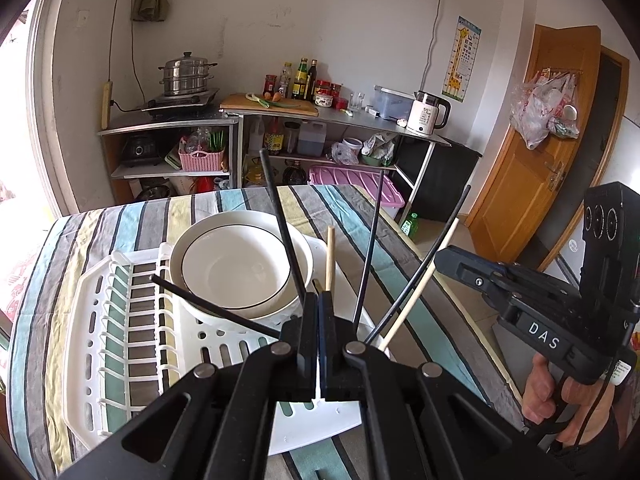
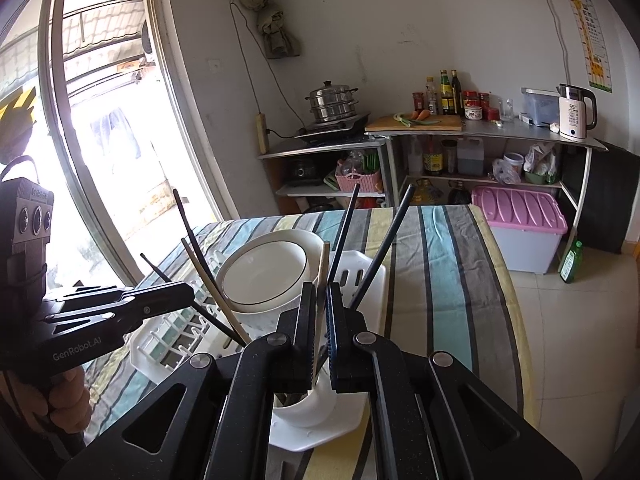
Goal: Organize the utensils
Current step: 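Open both grippers and move them back to the remaining chopsticks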
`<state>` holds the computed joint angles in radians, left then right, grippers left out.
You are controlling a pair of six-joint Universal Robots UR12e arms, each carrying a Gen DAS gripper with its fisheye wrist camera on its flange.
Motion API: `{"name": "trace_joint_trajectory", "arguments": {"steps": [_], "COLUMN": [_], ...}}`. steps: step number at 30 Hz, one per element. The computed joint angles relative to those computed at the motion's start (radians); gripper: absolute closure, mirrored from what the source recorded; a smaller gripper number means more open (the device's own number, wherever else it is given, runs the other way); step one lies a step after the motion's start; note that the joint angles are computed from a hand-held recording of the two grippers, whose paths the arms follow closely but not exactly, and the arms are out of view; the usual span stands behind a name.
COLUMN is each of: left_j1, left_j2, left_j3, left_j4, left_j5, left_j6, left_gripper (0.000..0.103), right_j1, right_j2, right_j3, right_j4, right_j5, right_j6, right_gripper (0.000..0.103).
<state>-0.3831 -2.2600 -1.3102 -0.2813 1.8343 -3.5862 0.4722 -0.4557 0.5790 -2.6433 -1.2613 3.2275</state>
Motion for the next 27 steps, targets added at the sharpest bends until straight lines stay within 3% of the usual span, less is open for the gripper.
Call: {"name": "trace_joint_trajectory", "arguments": {"steps": [2, 11, 13, 17, 27], "left_j1": [-0.004, -0.036, -0.047, -0.071, -0.134], "left_j2": [0.004, 0.047, 0.060, 0.092, 0.146], "left_j3": [-0.012, -0.102, -0.129, -0.208, -0.353], "left_j4": [0.016, 0.075, 0.097, 0.167, 0.226], "left_j5": [0.008, 0.077, 0.101, 0.140, 0.248], "left_j6": [0.005, -0.001, -0.003, -0.002, -0.064], "left_gripper": [0.103, 0.100, 0.095, 0.075, 0.067], "right_j1": [-0.001, -0.003, -0.002, 0.001, 0.020], "right_j2": [-0.014, -0.106, -0.135, -0.199, -0.325], "right_j3": [0.028, 0.201, 0.259, 0.391, 0.660], "right_j4": [-0.019, -0.111, -0.146, -0.231, -0.394], "right_j5": [0.002, -0.007, -0.005, 0.008, -0.007], "right_j6": [0.002, 0.005, 0.004, 0.001, -0.030], "right_gripper": [0.083, 0.083, 0.083, 0.083, 0.073]}}
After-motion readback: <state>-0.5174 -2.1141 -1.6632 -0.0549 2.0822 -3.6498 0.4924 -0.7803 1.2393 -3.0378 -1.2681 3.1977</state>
